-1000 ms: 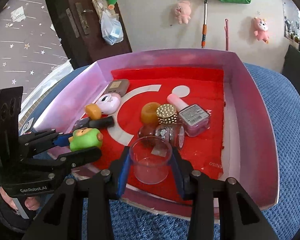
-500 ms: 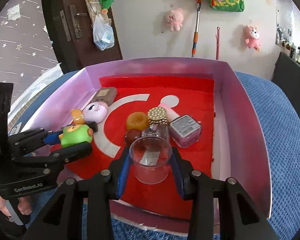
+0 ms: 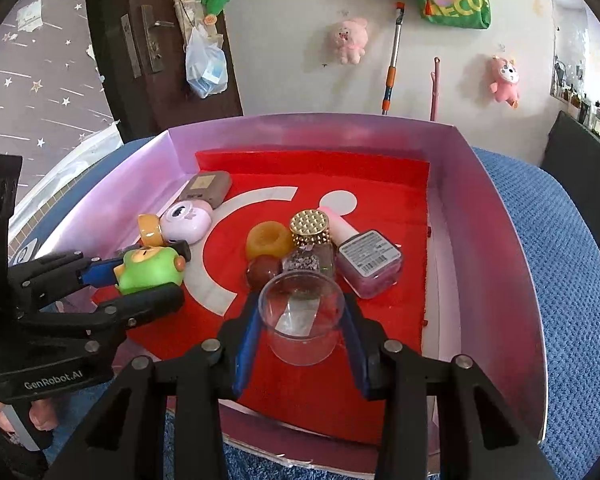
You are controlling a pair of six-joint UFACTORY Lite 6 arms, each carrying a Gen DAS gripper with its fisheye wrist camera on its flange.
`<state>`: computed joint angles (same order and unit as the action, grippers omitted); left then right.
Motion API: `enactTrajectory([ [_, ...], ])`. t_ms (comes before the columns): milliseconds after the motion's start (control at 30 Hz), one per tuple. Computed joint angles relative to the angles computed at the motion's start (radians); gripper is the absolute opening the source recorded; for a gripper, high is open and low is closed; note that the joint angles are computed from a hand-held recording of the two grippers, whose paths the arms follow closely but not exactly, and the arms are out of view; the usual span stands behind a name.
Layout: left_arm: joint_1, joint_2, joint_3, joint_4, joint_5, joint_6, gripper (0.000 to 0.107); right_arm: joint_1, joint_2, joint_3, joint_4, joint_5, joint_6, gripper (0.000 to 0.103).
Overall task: Organize rigid objects
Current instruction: 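Lower the figurine and cup onto the red floor and open both tools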
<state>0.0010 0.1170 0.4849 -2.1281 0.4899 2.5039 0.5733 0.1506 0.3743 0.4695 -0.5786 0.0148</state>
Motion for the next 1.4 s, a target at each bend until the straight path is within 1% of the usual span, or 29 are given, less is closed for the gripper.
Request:
enactTrajectory([
  [33,-0.017,0.001,-0.003,-0.038,-0.008,0.032,0.046,0.001,0.0,-0.001,0.001,-0.001,-0.001,0.042],
  [100,-0.036,0.003,-0.002,-0.062,-0.021,0.05,0.046,-0.001,-0.002,-0.004,-0.005,-0.002,0.004,0.042],
  [167,-0.041,0.034,0.021,-0.025,-0.035,0.003,0.046,0.004,0.0,-0.004,0.002,-0.004,0.001,0.042],
  [233,-0.028,0.032,0.024,0.008,-0.025,-0.031,0.046,-0.001,-0.001,-0.003,-0.005,-0.001,0.003,0.042],
  [1133,-0.025,0.028,0.019,0.0,-0.027,-0.024,0.046,0.0,-0.013,-0.012,-0.009,0.002,0.011,0.042],
  [1400,0.009,0.006,0.006,0.043,-0.006,-0.065,0.048,0.004,-0.023,-0.02,-0.008,0.002,0.021,0.042],
])
